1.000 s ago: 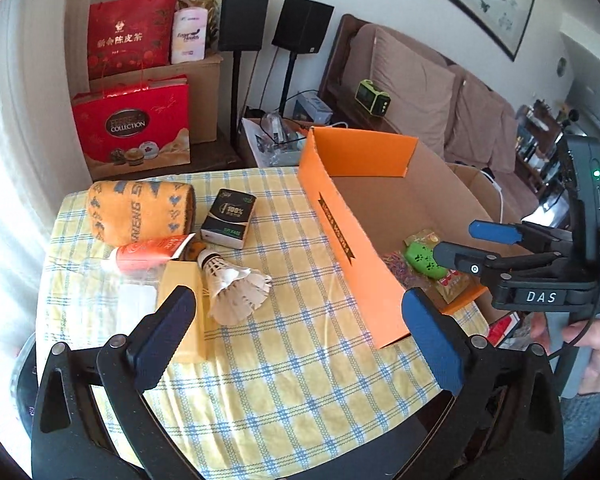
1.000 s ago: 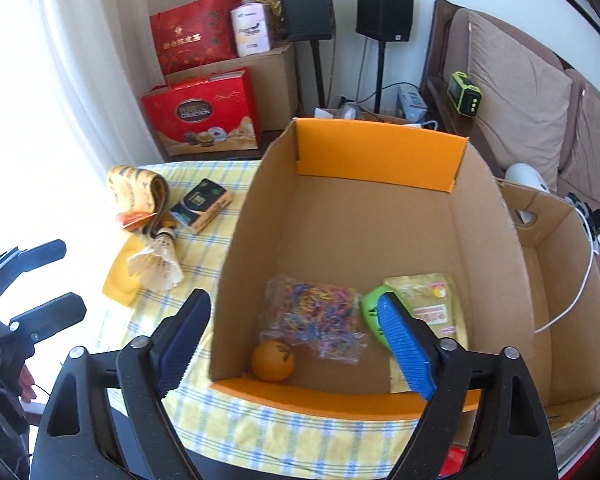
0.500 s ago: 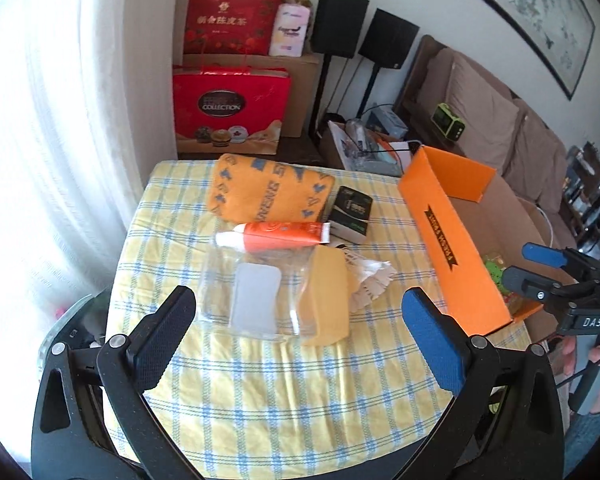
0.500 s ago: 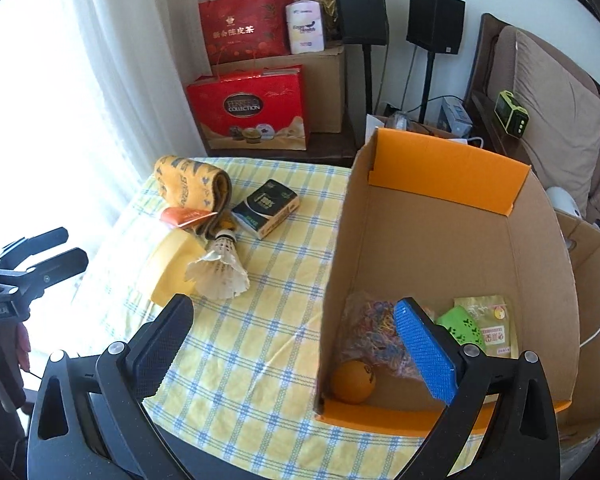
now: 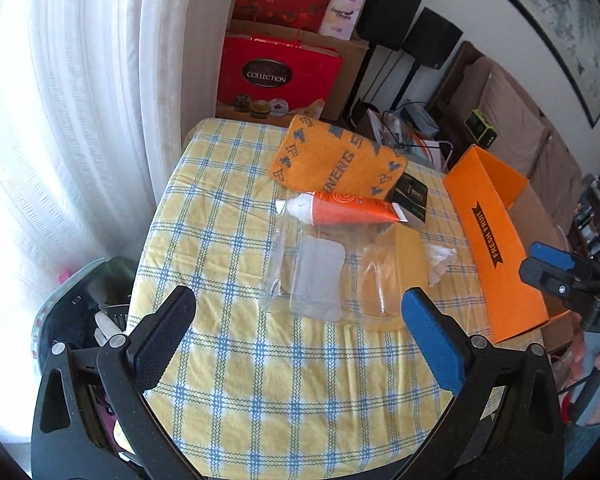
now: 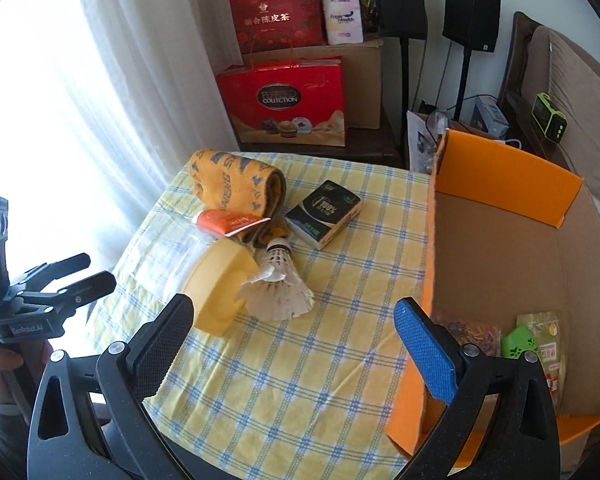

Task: Organize objects
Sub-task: 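Withdraw both grippers from the box toward the clear plastic box, then grasp the clear plastic box with the left gripper and lift it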

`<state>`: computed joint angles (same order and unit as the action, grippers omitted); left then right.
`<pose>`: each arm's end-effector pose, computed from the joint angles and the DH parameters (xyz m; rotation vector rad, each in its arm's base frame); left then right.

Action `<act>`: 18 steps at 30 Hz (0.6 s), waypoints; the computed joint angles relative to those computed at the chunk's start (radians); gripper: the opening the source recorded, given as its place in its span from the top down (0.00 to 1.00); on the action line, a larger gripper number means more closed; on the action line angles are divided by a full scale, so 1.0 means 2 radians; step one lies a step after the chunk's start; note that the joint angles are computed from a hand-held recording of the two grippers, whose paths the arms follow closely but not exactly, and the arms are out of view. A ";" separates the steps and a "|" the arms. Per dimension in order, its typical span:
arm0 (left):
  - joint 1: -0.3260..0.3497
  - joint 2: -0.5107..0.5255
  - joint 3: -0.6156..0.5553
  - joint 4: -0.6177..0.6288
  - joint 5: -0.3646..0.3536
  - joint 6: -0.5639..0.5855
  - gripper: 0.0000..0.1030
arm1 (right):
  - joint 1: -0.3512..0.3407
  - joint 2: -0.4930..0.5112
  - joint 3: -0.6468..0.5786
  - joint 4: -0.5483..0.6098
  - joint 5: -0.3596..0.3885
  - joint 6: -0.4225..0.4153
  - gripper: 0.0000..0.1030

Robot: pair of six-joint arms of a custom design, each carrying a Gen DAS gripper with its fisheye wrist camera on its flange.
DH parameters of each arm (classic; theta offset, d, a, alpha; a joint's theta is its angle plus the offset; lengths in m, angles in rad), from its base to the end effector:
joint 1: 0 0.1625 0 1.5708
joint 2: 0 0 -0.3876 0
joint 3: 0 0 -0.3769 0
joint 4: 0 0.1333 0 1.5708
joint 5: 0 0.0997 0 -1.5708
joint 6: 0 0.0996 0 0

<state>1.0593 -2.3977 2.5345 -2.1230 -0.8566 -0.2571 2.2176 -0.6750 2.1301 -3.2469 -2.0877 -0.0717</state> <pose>0.0705 -0.2801 0.3449 0.1223 2.5078 -0.8391 0.3457 -0.3183 -0.0323 0.8644 -2.5242 0.4837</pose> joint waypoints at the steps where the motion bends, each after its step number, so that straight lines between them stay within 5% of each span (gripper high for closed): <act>1: 0.012 0.010 -0.001 -0.018 -0.009 0.009 0.00 | -0.001 0.005 -0.003 0.003 0.006 0.002 0.06; 9: 0.059 0.064 -0.005 -0.096 -0.057 0.048 0.03 | -0.005 0.051 -0.033 0.025 0.040 0.014 0.33; 13: 0.075 0.089 -0.012 -0.117 -0.072 0.060 0.17 | -0.015 0.065 -0.041 0.030 0.073 0.025 0.48; 18: 0.098 0.117 -0.017 -0.144 -0.088 0.075 0.28 | -0.023 0.080 -0.047 0.023 0.089 0.039 0.52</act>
<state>1.2550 -2.1629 2.4997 -2.4101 -1.0328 -0.1071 2.1706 -0.5155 2.0366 -3.2000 -1.9092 0.0053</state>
